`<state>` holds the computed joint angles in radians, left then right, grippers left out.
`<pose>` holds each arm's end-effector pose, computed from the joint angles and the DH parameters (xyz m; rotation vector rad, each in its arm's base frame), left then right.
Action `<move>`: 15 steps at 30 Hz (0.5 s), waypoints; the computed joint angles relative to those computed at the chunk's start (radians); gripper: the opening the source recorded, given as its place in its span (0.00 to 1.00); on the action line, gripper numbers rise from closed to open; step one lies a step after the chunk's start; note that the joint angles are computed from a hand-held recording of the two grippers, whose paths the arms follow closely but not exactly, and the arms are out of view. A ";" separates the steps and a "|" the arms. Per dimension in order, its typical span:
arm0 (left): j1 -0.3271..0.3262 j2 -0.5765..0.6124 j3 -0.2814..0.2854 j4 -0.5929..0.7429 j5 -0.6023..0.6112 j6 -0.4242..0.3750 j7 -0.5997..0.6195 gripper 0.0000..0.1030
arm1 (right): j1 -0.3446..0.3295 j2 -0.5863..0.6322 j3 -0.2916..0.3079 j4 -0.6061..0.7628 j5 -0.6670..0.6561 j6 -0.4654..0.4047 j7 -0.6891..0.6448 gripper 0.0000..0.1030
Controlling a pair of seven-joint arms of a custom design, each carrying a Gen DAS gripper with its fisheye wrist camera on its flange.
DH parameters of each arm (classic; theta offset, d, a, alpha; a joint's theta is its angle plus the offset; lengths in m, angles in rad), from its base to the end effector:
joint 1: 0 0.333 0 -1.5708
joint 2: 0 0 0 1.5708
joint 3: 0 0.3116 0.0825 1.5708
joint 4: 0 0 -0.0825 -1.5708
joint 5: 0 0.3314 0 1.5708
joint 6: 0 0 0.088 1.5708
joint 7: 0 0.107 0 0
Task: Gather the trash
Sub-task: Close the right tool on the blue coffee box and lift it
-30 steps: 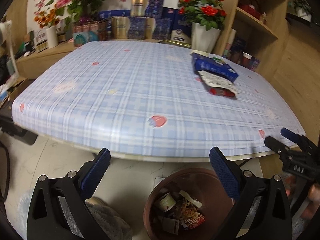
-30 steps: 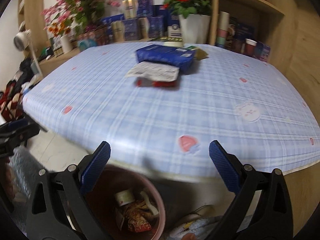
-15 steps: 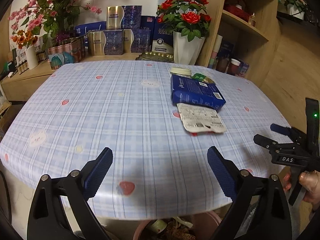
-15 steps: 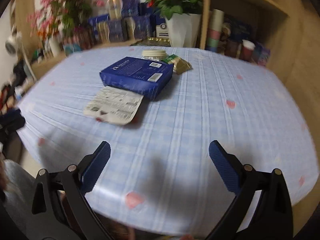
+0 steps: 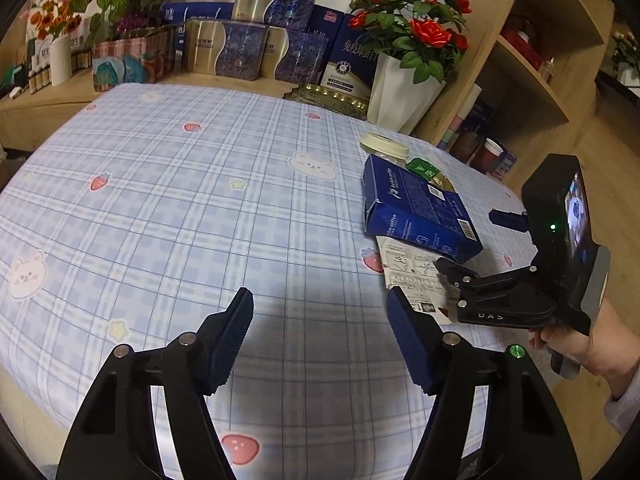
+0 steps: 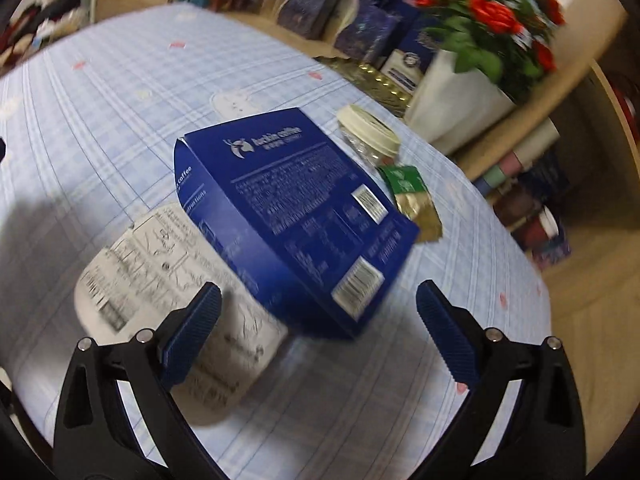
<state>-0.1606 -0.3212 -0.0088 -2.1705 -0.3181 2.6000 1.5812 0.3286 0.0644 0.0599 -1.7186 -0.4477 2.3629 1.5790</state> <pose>0.4527 -0.0716 0.6237 -1.9136 1.8599 -1.0291 0.5357 0.2122 0.6095 -2.4280 1.2705 -0.9178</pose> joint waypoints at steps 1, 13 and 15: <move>-0.001 0.006 0.005 0.002 -0.008 0.001 0.003 0.64 | 0.006 0.020 0.002 0.022 -0.026 -0.011 -0.006 0.92; 0.013 0.036 0.018 0.012 -0.097 0.007 0.068 0.62 | 0.065 0.105 -0.020 0.154 -0.020 -0.069 -0.064 0.39; 0.015 0.031 0.017 0.010 -0.101 0.009 0.072 0.62 | 0.054 0.079 -0.021 0.136 0.019 -0.031 -0.058 0.37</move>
<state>-0.1457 -0.2902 0.0079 -2.1605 -0.4191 2.6088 1.6529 0.3828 0.1438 0.0388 -1.5825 -0.4291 2.3320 1.5213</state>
